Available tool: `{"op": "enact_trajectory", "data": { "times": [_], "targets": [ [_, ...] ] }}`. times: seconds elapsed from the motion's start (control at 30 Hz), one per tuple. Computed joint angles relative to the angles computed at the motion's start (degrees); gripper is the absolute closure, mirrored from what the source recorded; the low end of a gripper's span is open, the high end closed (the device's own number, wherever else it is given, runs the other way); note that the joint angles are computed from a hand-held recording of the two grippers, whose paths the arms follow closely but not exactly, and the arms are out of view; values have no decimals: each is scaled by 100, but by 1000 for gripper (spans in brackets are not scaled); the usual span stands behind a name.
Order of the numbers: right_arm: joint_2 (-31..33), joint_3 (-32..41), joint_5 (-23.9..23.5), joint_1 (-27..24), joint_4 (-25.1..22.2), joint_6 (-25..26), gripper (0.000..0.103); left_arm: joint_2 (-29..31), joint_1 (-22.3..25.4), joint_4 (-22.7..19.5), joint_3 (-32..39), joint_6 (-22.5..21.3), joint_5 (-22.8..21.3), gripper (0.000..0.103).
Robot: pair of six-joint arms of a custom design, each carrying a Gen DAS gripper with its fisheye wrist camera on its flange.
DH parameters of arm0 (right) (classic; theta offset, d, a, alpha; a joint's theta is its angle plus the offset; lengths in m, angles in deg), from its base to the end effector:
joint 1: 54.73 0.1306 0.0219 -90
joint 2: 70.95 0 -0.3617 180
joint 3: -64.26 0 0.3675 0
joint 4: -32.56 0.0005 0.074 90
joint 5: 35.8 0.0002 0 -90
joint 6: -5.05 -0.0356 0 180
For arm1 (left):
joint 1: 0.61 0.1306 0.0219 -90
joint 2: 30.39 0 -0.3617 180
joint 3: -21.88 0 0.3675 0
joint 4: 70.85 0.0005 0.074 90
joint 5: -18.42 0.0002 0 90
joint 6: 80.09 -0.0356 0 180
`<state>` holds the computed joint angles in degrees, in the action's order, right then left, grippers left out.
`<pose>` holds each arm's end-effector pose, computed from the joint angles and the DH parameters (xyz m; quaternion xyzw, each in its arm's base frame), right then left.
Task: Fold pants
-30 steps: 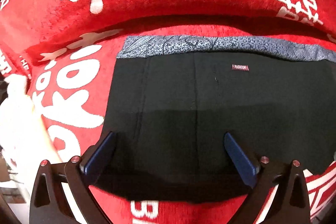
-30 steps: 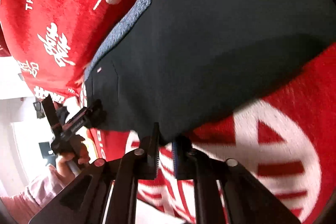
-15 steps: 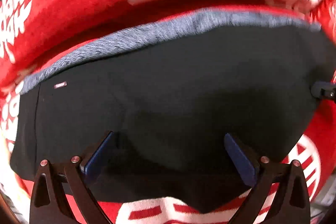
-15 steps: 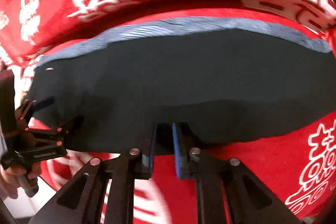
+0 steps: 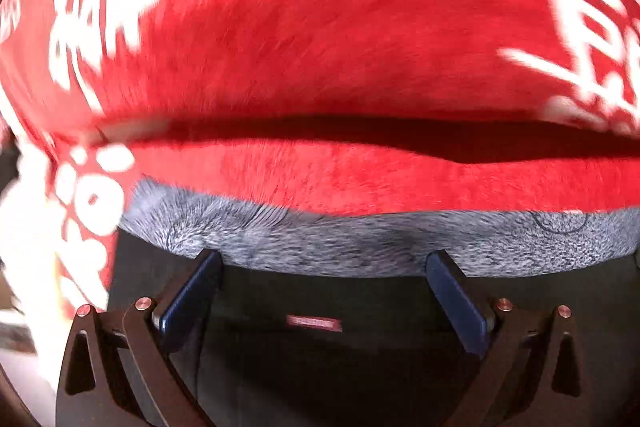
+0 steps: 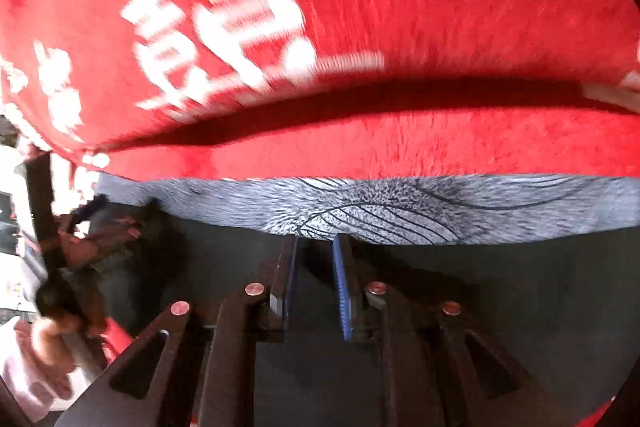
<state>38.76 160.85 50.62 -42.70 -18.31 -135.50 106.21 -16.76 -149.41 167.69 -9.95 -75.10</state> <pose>0.5372 0.1162 0.2892 0.3146 0.9217 0.1428 0.1764 0.6593 -0.1892 0.3354 0.2987 0.9369 0.0360 0.1781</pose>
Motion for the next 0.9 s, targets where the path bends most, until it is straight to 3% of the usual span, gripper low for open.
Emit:
{"op": "enact_trajectory", "data": {
  "times": [0.07,0.13,0.23,0.3,0.33,0.63,0.77,0.9],
  "targets": [
    [-30,-69,289,-61,65,58,89,24,35,131,-8,-86,26,0],
    [49,108,682,-141,-440,-68,89,-83,-10,240,-161,-154,-92,0],
    [-320,-215,335,-318,-400,-525,80,-327,-174,126,-354,-65,-300,0],
    [-683,-483,367,-268,-441,-644,56,-466,-252,-7,-409,-170,-250,0],
    [-914,-660,414,-207,-473,-703,53,-663,-323,18,-644,-205,-214,0],
    [-2836,-2331,354,32,-670,-1953,52,-1944,-829,-373,-1924,-798,309,0],
    [-3508,-2855,455,-84,-890,-2228,52,-2288,-1362,-459,-2311,-701,498,0],
    [-4595,-3453,578,-628,-1348,-2293,52,-2410,-1965,-438,-2452,-220,527,0]
  ]
}}
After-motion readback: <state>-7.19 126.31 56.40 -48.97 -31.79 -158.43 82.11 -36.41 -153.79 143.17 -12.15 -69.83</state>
